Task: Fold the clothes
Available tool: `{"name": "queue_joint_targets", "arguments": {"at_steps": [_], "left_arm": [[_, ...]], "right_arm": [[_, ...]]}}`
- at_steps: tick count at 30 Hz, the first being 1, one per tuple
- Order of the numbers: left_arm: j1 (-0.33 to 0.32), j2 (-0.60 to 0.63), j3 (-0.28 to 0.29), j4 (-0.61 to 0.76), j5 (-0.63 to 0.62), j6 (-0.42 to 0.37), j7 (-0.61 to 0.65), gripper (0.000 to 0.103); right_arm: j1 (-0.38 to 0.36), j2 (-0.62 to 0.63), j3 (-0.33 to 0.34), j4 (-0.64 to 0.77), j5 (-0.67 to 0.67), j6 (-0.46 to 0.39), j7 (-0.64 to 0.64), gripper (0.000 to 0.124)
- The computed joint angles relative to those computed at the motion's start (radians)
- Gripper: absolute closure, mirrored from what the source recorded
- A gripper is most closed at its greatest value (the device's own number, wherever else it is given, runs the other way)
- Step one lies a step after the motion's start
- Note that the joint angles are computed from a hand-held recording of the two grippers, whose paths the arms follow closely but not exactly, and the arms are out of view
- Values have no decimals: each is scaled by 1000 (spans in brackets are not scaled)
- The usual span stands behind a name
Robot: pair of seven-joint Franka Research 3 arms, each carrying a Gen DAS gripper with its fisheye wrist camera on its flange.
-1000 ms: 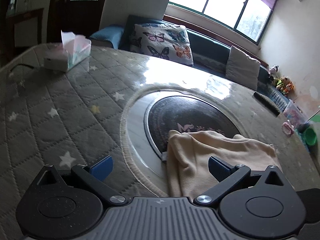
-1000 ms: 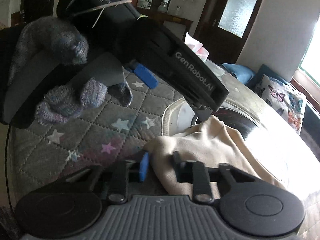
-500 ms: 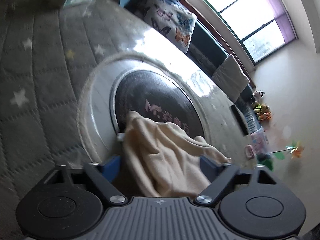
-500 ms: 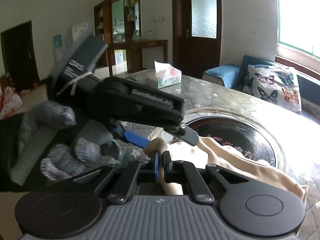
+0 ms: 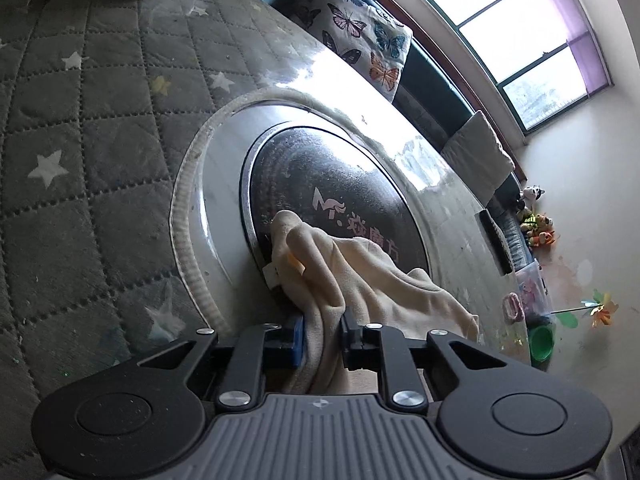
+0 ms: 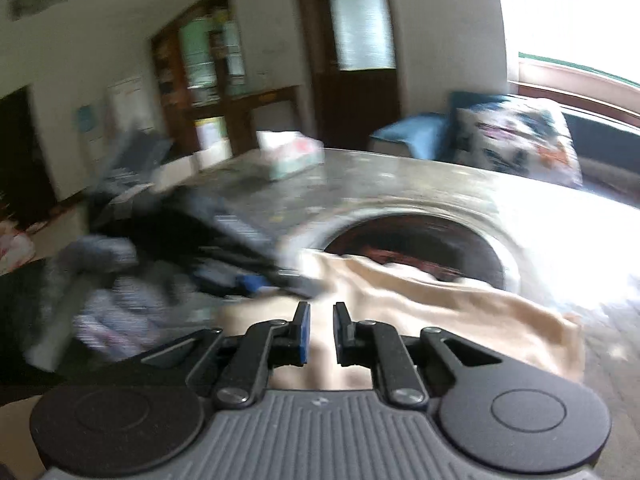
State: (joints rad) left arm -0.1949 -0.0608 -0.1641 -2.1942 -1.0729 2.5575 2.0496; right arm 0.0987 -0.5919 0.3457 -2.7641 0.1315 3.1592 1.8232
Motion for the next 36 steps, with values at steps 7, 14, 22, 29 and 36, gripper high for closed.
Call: {"name": "queue_joint_targets", "arguments": {"at_steps": [7, 14, 22, 29, 36], "left_arm": [[-7, 2, -8, -2, 26, 28, 6, 83], [-13, 7, -12, 5, 57, 44, 3, 83], [-27, -4, -18, 9, 92, 77, 8, 85], [-69, -18, -27, 41, 50, 93, 79, 88], [-121, 36, -74, 137, 71, 111, 88, 88]], "right_arm": [[-313, -61, 149, -28, -77, -97, 190, 89], [-364, -14, 100, -60, -117, -49, 284, 83], [-289, 11, 33, -83, -58, 8, 267, 114], [-265, -148, 29, -141, -20, 11, 247, 115], [-352, -338, 42, -164, -54, -104, 237, 116]]}}
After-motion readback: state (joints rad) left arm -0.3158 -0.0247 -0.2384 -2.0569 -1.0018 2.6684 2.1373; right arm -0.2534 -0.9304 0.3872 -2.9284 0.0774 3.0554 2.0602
